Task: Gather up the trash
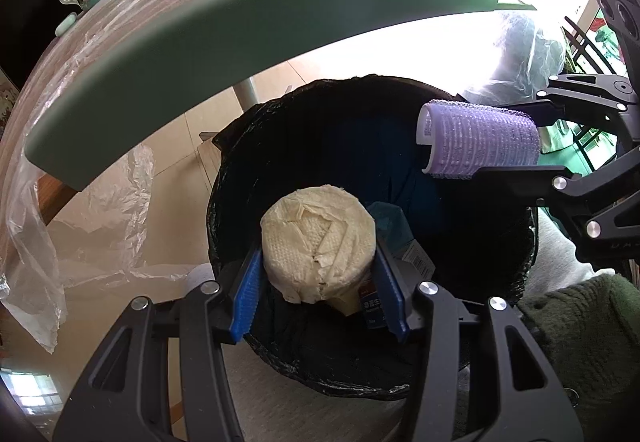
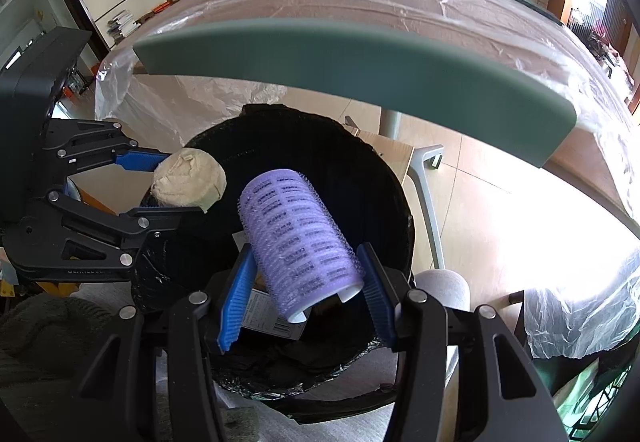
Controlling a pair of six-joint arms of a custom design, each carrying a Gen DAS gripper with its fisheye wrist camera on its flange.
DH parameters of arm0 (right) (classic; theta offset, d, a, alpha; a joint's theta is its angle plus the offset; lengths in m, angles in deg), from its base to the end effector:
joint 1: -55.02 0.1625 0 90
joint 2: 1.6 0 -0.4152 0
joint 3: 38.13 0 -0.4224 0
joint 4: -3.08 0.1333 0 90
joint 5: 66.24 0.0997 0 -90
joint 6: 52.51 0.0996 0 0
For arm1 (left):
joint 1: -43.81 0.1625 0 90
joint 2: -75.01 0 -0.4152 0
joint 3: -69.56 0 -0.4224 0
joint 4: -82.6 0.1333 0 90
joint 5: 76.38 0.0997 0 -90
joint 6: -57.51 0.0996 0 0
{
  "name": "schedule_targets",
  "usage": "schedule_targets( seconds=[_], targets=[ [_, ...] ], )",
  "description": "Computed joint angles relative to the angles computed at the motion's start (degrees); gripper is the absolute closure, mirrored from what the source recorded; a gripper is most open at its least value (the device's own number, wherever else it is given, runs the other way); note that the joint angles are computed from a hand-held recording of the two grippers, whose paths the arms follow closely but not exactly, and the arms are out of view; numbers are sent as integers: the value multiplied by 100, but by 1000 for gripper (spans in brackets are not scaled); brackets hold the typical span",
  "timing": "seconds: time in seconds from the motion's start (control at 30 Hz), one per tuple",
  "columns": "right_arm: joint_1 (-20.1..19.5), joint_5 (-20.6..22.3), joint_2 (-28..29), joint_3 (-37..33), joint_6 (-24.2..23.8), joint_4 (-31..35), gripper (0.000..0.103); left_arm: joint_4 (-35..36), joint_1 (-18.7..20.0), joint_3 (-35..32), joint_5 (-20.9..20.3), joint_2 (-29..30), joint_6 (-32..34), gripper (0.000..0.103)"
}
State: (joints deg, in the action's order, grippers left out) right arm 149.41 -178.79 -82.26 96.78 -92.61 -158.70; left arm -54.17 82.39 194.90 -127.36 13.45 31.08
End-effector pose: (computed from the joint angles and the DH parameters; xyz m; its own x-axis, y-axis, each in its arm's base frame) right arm 0.1283 -0.4284 0.1717 -0.6641 -0.5784 0.4737 -0.6547 0.7559 0.0051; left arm -0.2351 -0.4383 0.0455 -0.6377 0.3813 -0.6693 0.5178 0.8555 -0.0060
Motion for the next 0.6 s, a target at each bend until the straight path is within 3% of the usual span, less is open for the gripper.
schedule_targets(
  seconds=[0.6],
  targets=[
    [-65,-184,276,-56,-39,-127,52,42,127,-92,12,240,42,51]
  ],
)
